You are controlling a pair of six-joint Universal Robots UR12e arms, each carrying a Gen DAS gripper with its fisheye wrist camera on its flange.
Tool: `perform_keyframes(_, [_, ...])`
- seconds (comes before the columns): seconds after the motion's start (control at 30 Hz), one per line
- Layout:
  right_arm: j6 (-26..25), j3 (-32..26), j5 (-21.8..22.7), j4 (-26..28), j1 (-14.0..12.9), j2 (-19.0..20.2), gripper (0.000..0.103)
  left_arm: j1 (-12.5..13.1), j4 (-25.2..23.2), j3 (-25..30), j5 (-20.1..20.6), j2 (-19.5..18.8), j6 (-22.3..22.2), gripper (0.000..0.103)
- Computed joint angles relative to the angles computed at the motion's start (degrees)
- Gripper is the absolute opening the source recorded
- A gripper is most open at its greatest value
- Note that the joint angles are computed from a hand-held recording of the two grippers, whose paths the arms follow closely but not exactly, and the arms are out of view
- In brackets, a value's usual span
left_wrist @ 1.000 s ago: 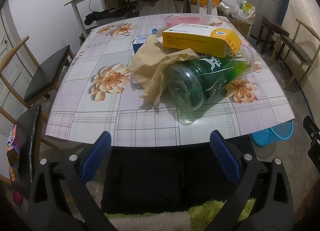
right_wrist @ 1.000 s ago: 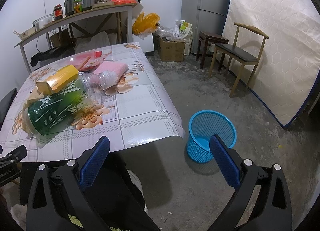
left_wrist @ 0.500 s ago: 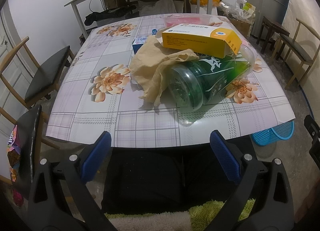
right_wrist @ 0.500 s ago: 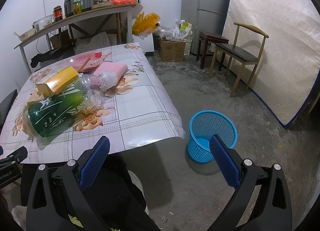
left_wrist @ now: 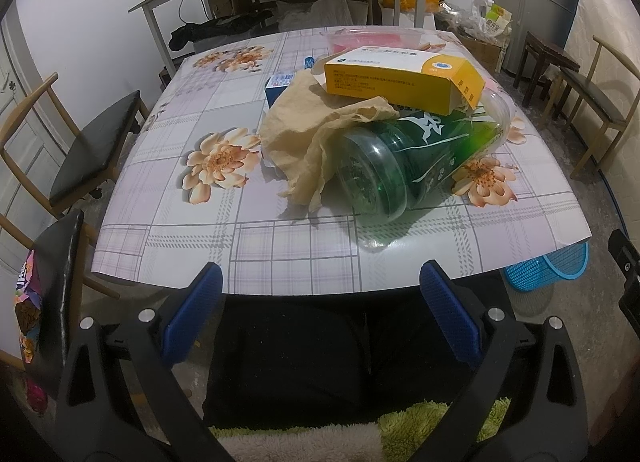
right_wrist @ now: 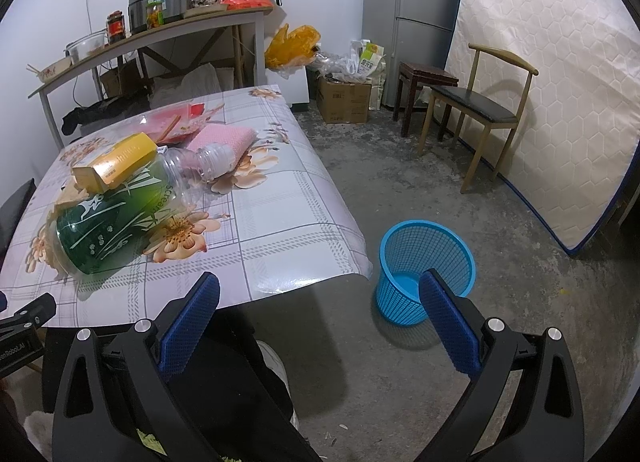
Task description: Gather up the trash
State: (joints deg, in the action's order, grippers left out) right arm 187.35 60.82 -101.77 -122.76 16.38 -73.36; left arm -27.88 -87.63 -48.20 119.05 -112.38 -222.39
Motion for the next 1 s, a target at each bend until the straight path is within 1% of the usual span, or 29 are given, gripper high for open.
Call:
perform_keyframes(0.83, [0.6,-0.4,0.0,0.4,0.2,0.2,0.097,0.1,-0.6,0.0,-0.5,-0.1,-0.4,0.096])
perform_keyframes(1.0, [0.8,-0.1,0.4,-0.6,0.2,0.3,0.097,0.6,0.6,-0.6,-0.9,0.4,-0.1,0.096])
